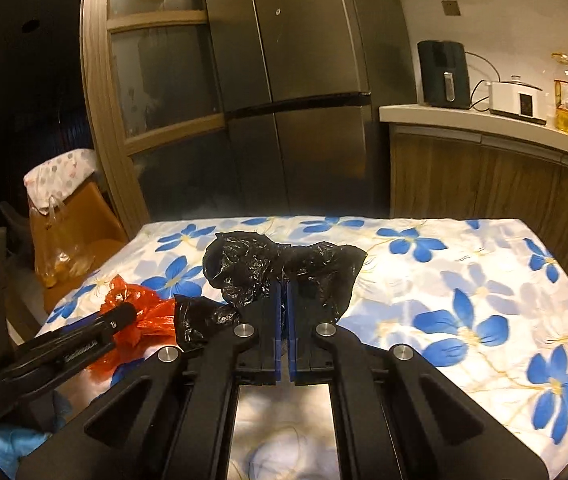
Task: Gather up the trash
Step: 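Grasp the red plastic bag with the left tool while the right tool grasps the black plastic bag, then carry the red bag and black bag with both tools over the black bin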
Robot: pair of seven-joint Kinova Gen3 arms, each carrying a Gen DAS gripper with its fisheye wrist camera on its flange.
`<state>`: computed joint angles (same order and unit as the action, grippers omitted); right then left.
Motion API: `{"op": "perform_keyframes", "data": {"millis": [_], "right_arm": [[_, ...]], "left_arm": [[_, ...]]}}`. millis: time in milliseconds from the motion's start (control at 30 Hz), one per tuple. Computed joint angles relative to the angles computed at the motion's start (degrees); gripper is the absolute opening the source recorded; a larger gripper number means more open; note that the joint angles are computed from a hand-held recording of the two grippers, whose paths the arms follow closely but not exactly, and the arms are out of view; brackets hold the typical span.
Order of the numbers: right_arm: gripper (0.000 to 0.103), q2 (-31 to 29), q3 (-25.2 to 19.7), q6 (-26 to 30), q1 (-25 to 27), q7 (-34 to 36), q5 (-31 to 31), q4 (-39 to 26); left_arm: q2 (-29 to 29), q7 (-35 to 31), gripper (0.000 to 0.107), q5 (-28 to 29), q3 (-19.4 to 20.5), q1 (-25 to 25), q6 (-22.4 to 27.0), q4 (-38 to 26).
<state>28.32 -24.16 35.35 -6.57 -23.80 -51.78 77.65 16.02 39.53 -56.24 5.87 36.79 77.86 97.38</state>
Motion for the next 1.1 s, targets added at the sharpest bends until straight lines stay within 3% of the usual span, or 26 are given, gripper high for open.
{"op": "perform_keyframes", "data": {"millis": [200, 567, 800, 1100], "right_arm": [[0.003, -1.0, -0.3, 2.1, 2.7, 2.9, -2.5, 0.7], [0.003, -4.3, 3.0, 6.4, 7.8, 10.8, -10.1, 4.5], [0.003, -5.2, 6.7, 9.2, 11.4, 14.1, -15.3, 4.8], [0.003, -5.2, 10.4, 9.9, 15.7, 16.7, -20.4, 4.3]], "left_arm": [[1.1, -2.6, 0.031, -0.9, 0.4, 1.3, 1.8, -1.8], [7.1, -6.6, 0.031, -6.0, -0.2, 9.6, 12.1, -13.7], [12.4, -14.5, 0.031, -7.7, -3.2, 13.0, 11.7, -24.3], [20.8, -27.9, 0.031, -7.9, -7.8, 15.4, 7.2, -40.8]]}}
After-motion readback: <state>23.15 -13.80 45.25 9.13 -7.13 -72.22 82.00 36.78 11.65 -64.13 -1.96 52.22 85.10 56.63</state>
